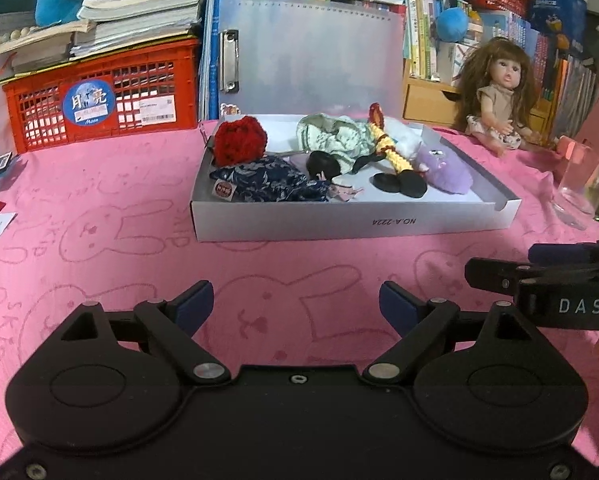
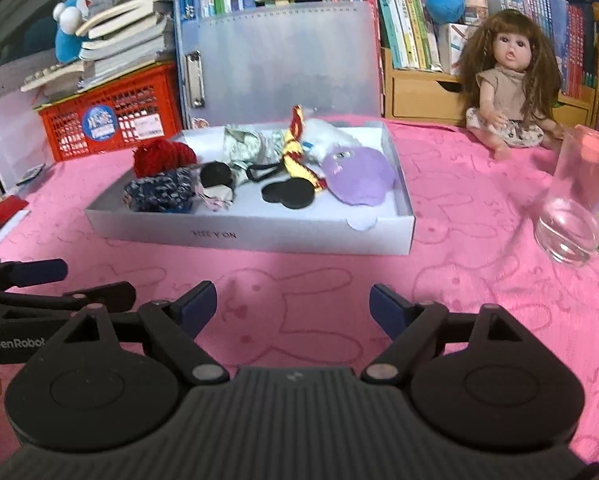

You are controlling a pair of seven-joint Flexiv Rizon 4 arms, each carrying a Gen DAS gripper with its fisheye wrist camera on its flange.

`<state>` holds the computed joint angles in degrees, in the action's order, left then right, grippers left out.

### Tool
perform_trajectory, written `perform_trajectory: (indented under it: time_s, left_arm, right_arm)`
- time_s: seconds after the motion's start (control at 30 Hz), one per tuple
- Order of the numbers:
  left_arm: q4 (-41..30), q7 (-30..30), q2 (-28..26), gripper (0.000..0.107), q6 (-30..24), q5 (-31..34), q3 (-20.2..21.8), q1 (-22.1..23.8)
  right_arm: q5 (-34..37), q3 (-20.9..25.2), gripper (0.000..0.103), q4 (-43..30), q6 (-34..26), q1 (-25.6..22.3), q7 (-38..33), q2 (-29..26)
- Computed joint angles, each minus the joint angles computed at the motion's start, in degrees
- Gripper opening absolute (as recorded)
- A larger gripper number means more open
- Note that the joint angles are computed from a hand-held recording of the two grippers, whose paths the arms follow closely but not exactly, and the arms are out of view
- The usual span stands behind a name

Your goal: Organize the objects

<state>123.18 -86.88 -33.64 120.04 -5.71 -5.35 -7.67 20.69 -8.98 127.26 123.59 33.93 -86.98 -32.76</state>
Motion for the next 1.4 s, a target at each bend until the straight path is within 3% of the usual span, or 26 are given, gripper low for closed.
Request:
perform_trajectory:
  time_s: [0.3, 0.4, 0.57, 1.4]
  left_arm:
    - [-0.75, 0.28, -0.6, 0.097, -1.8, -2.24, 1.09, -1.31]
    - [-0.83, 0.71, -0.67, 0.098, -1.81, -4.46, 2.88, -3.4]
    - [-1.16, 4.52, -0.93, 0.103, -3.28, -12.94, 9.25, -11.07]
    - [-0.84, 6.95, -1.05, 0.103, -2.49, -15.38, 7.32, -10.13]
  right_arm:
    - [4.1, -6.57, 0.097, -1.78, -2.69, 6.84, -1.37, -2.63]
    - [4.74, -8.76, 0.099, -1.84, -3.69, 8.98, -1.66, -2.93]
    - [4.88, -11.38, 0.103, -1.71, -5.17, 11.14, -0.79, -3.22]
    - [3.21, -12.69, 0.103, -1.07, -5.06, 11.89, 0.89, -3.52]
